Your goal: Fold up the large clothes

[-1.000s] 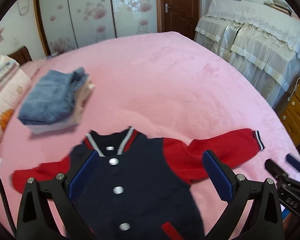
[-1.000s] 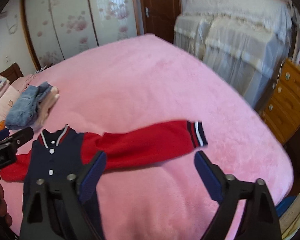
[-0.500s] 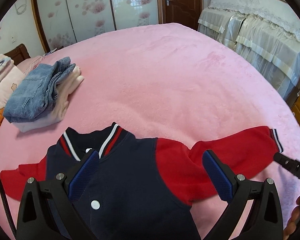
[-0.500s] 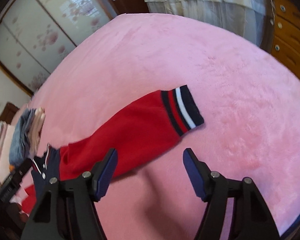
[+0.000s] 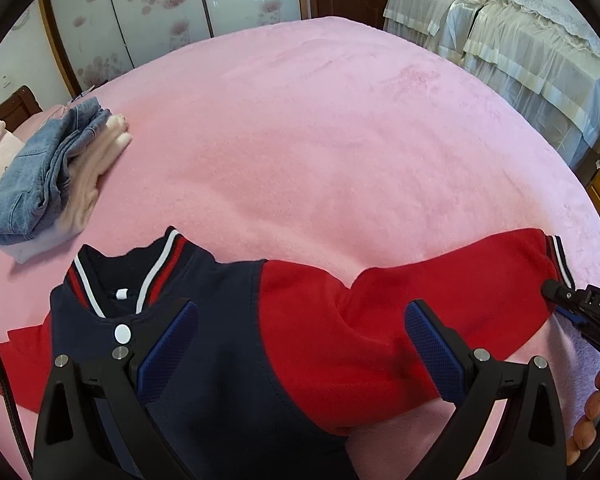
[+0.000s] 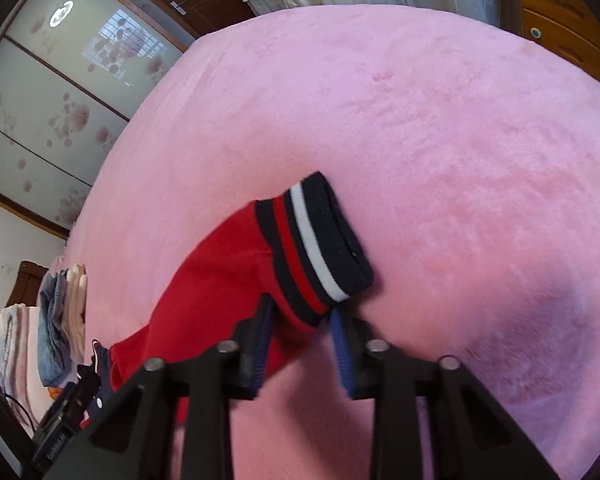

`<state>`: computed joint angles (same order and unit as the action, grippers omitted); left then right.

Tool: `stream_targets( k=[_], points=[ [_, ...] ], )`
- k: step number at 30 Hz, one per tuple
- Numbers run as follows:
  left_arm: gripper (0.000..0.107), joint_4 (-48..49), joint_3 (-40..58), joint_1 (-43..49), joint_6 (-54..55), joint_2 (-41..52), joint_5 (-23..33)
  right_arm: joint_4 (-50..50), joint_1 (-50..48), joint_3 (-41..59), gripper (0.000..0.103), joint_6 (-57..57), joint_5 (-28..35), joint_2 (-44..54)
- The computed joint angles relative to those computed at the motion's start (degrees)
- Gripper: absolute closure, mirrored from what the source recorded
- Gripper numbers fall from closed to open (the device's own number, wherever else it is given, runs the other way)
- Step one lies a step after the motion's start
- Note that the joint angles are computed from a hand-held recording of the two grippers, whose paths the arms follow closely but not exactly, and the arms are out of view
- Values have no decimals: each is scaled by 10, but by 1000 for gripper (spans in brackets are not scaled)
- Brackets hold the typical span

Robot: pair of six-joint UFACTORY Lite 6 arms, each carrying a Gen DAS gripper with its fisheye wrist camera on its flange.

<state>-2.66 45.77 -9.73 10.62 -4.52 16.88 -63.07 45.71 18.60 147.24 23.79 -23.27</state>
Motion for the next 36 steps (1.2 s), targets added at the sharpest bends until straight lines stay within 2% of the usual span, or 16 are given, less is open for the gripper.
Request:
stream_targets(
  k=[2,4,7,9,14,17,20,22,24,25,27,31,33,36],
  points=[
    [5,1,-4,7,5,-8,3,14,41,21,91,-4,54,6],
    [5,1,-14,18,14,-32,9,31,112,68,93,-17,148,17],
    [5,-60,-24,56,99,-72,34,26,180,136,93,-42,227,35],
    [5,-133,-28,104,198,-106,64,32,220,220,93,-90,274,85],
    [5,-277,-17,265,411,-145,150,26,255,427,93,-206,279,236],
    [5,-324,5,371,506,-123,194,40,272,576,92,-294,271,362],
    [5,-341,32,450,571,-73,210,89,276,727,91,-398,245,504],
    [5,-343,57,496,603,-22,219,151,274,819,85,-485,242,590],
    [5,-338,83,526,614,25,237,226,274,931,63,-581,269,691],
    [5,-335,96,541,617,48,248,246,277,959,61,-600,277,716],
    [5,-335,111,566,635,82,267,257,280,946,60,-598,264,714],
    [5,-353,107,587,685,106,301,231,298,804,60,-500,213,622],
    [6,-362,113,593,694,118,342,210,314,755,60,-441,197,590],
    [16,-370,127,590,686,143,421,178,341,689,60,-351,186,546]
  ],
)
